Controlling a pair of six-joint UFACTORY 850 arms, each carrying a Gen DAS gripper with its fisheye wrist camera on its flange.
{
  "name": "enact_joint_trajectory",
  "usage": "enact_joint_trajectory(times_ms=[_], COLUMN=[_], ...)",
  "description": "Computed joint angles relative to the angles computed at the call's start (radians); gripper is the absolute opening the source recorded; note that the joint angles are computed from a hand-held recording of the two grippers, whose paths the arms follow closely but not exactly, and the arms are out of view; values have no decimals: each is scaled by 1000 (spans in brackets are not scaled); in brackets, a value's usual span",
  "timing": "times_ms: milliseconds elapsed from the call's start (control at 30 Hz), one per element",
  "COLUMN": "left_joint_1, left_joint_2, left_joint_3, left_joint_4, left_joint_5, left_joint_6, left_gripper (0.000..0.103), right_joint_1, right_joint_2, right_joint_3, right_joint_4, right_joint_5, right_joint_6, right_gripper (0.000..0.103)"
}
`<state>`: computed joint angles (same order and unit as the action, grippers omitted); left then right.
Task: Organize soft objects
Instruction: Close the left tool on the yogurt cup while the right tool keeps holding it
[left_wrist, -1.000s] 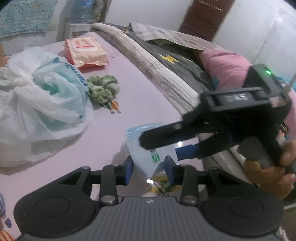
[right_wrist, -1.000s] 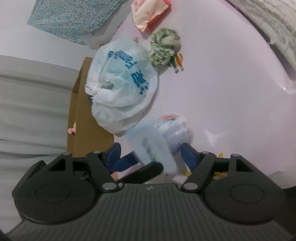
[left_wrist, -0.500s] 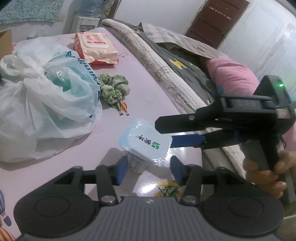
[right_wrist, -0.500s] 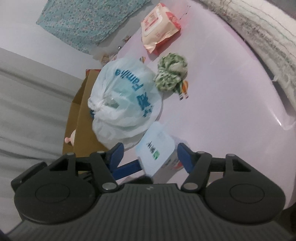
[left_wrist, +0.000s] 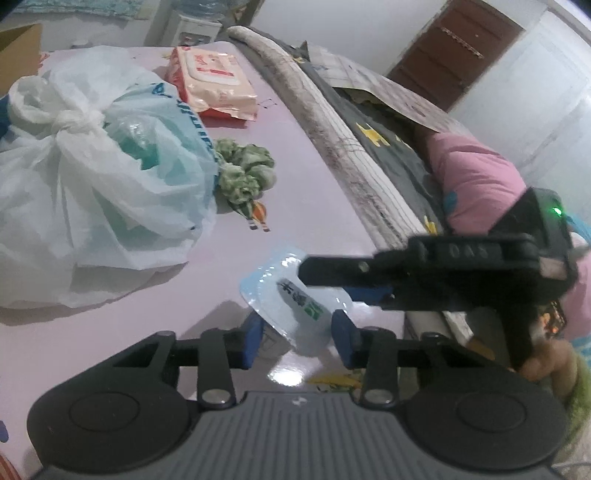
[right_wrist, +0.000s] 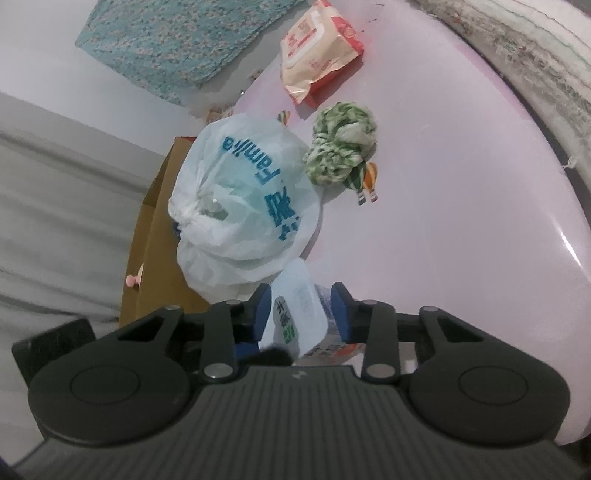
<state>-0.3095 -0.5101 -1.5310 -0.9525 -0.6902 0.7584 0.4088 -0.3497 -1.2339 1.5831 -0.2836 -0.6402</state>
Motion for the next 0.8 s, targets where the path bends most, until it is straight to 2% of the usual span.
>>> enact_joint_trajectory(times_ms=[200,300,367,500,567,633,800], left_joint_1=[4,9,4,-7,-17,-18,-21], left_joint_2=[-11,-31,-30,-7,13,24,52], left_joint_3=[-12,-36,-33,-11,6,15,43], left_joint_4=[-8,5,13,10,28,28,16], left_joint_5=[-10,-57,-48,-4,43,52,59], left_joint_6=[-4,-29,-38,-14,-16,-8,12], left_gripper=[38,48,50,44,33,33,32], right_joint_1=[-3,-5,2,31,40,44,70], right_joint_2=[9,9,8,22,35,51,78], right_joint_3=[31,42,43,39,47,66,82], right_joint_4=[150,224,254,207,226,333,406], right_joint_5=[-3,-14,-7,69,87,88,140], right_joint_6=[-121,-183,-217,-226,-245,-341,-412], right_gripper=[30,30,30,31,31,31,31])
